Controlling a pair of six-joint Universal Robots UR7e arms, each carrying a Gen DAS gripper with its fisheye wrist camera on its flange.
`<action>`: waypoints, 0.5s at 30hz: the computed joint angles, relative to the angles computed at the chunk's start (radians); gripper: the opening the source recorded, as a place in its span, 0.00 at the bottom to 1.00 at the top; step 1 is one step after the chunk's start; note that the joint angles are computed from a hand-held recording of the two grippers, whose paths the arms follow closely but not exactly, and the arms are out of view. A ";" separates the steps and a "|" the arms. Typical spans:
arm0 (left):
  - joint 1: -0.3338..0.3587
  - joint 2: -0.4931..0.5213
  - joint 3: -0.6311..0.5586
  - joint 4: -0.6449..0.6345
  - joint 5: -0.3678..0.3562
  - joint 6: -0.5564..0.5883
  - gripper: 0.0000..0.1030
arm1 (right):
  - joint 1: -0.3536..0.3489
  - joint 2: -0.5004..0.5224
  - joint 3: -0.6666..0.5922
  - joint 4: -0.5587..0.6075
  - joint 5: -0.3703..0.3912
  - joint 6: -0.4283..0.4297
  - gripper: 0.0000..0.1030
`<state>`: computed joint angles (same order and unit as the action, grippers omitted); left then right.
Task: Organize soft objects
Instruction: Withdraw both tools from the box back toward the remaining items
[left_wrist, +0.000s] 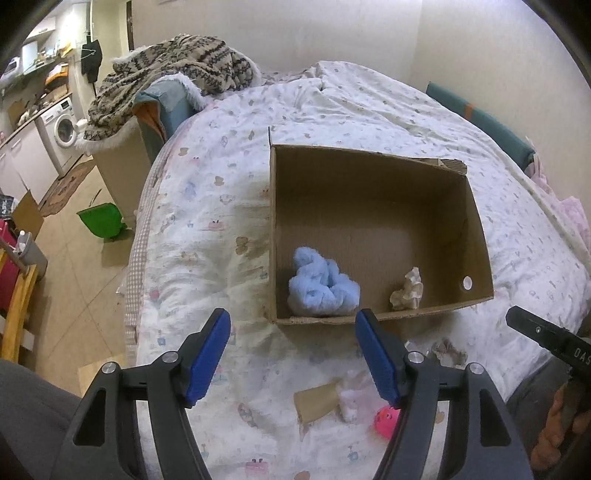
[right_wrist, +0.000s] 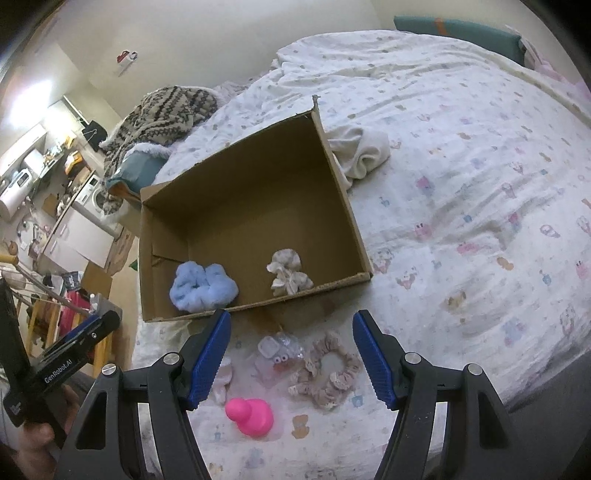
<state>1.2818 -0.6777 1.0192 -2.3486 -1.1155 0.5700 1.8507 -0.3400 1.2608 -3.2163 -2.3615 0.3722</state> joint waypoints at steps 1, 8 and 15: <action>0.002 -0.002 0.003 0.004 0.000 -0.003 0.65 | 0.000 -0.001 0.002 0.002 0.001 0.004 0.70; 0.019 0.005 -0.016 0.057 0.012 -0.049 0.65 | -0.010 -0.015 0.020 0.025 0.015 0.057 0.70; 0.039 0.041 -0.108 0.213 0.012 -0.155 0.65 | -0.042 -0.051 0.068 0.097 0.090 0.177 0.70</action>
<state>1.3205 -0.6369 0.9112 -2.1351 -1.1035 0.4154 1.8087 -0.3913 1.3290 -3.1198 -2.2712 0.5493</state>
